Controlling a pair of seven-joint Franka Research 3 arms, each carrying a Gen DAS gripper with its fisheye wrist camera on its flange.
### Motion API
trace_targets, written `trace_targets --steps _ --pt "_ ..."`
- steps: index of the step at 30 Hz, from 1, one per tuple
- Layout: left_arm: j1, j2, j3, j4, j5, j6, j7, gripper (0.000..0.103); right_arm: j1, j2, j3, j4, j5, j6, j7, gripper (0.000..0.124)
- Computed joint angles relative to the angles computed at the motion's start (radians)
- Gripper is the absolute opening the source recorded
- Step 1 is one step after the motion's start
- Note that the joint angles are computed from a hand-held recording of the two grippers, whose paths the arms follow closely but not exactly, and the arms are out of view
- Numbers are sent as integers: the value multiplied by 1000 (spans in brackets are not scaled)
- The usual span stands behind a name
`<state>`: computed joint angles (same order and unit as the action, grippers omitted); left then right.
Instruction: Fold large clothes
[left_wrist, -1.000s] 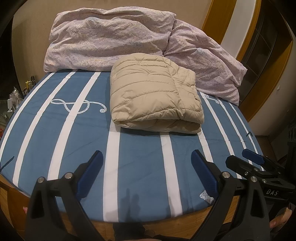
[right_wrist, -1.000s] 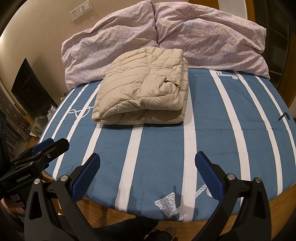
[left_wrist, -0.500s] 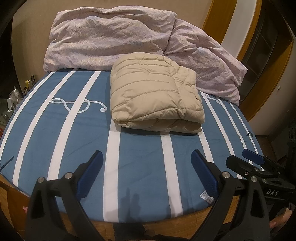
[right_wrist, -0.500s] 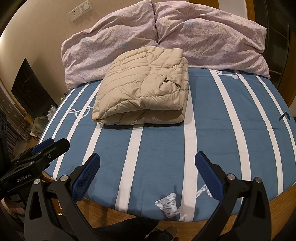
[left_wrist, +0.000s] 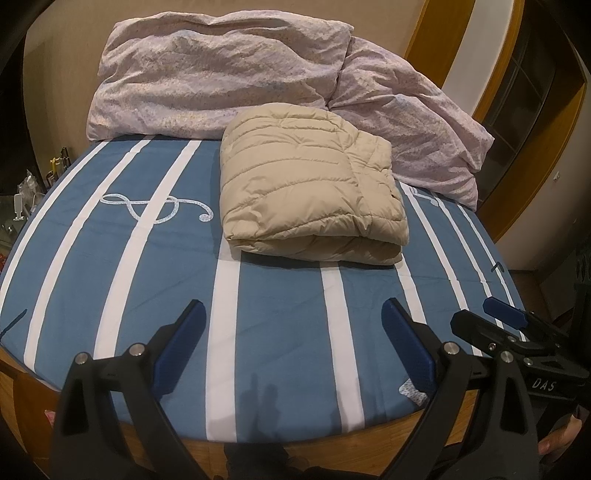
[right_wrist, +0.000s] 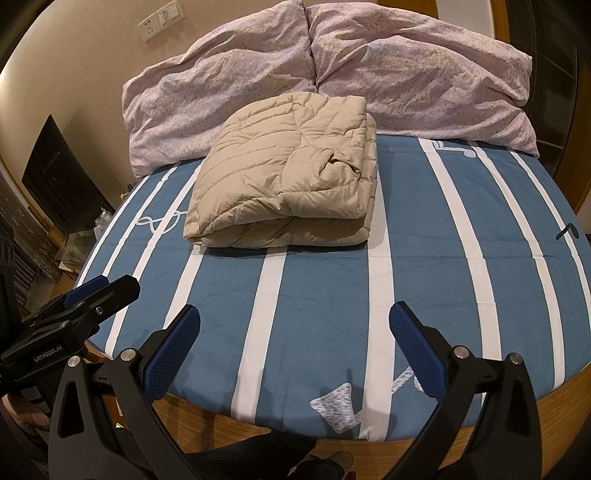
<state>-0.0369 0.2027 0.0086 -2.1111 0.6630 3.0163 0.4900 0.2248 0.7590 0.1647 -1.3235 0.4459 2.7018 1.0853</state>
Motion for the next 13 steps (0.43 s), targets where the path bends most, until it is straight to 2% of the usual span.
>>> trace_targets --steps 13 --pt "-2 0 -1 2 0 -4 -4 95 0 1 -1 3 1 -3 0 102"
